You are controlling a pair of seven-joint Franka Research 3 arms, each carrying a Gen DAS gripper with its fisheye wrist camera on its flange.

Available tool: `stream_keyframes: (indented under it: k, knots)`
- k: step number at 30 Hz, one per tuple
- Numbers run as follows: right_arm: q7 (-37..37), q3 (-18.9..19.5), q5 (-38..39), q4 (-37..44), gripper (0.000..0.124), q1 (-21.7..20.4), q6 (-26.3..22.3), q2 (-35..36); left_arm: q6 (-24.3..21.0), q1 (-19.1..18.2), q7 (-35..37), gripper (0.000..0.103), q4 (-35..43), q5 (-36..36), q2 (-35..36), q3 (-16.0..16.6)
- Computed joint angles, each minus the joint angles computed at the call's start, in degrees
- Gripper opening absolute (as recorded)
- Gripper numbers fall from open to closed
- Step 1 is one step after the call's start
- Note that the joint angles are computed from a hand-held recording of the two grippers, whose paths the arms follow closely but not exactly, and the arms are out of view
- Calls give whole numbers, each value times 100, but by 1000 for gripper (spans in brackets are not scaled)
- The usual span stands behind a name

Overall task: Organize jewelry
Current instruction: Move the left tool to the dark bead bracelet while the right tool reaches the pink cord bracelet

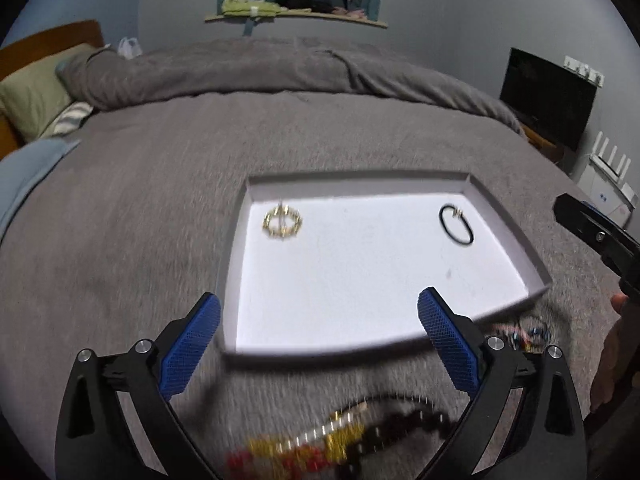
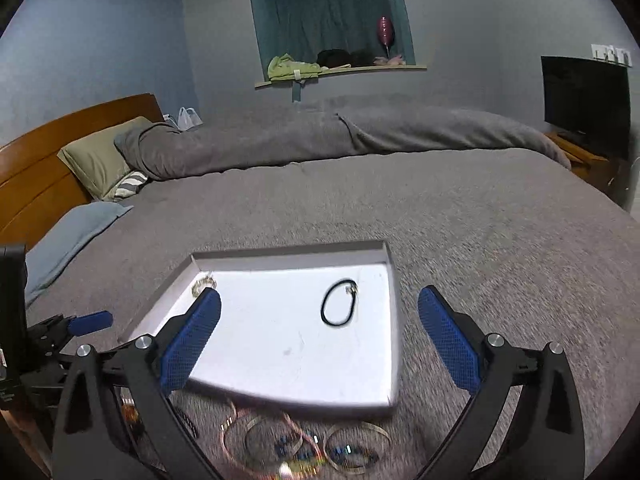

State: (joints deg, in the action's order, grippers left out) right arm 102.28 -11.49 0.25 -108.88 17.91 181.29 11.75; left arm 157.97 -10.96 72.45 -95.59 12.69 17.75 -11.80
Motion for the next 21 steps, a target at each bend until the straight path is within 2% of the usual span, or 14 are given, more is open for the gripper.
stream_keyframes:
  k: [3, 5, 6, 8, 9, 11, 13, 17, 21]
  knots:
    - [765, -1112, -826, -377, 98, 973, 165, -184, -99, -222, -610, 98, -280, 447, -234, 238]
    - [1181, -1577, -1244, -575, 98, 1382, 254, -288, -3, -247, -877, 98, -475, 694, -369, 296]
    - [1292, -1641, -1356, -688, 98, 1431, 302, -361, 104, -241, -1007, 98, -609, 802, -451, 315]
    - [1349, -1521, -1409, -809, 98, 1311, 359, -435, 360, -167, -1147, 98, -907, 854, -630, 287]
    - [1467, -1642, -1532, -883, 98, 1411, 397, -474, 443, -134, -1169, 98, -1009, 868, -690, 267]
    - [1852, -2151, -1934, -975, 98, 1847, 447, -511, 622, -124, -1377, 98, -1256, 1091, -850, 316]
    - [2180, -2496, -2281, -1042, 98, 2125, 463, -544, 622, -165, -1715, 98, -1384, 1514, -951, 404]
    - [2540, -2488, -2661, -1132, 98, 2050, 440, -618, 654, -100, -2011, 98, -1568, 1909, -1058, 392]
    - [3244, -2818, -3472, -1181, 98, 2226, 384, -676, 731, -21, -2243, 98, -1790, 2208, -1163, 396]
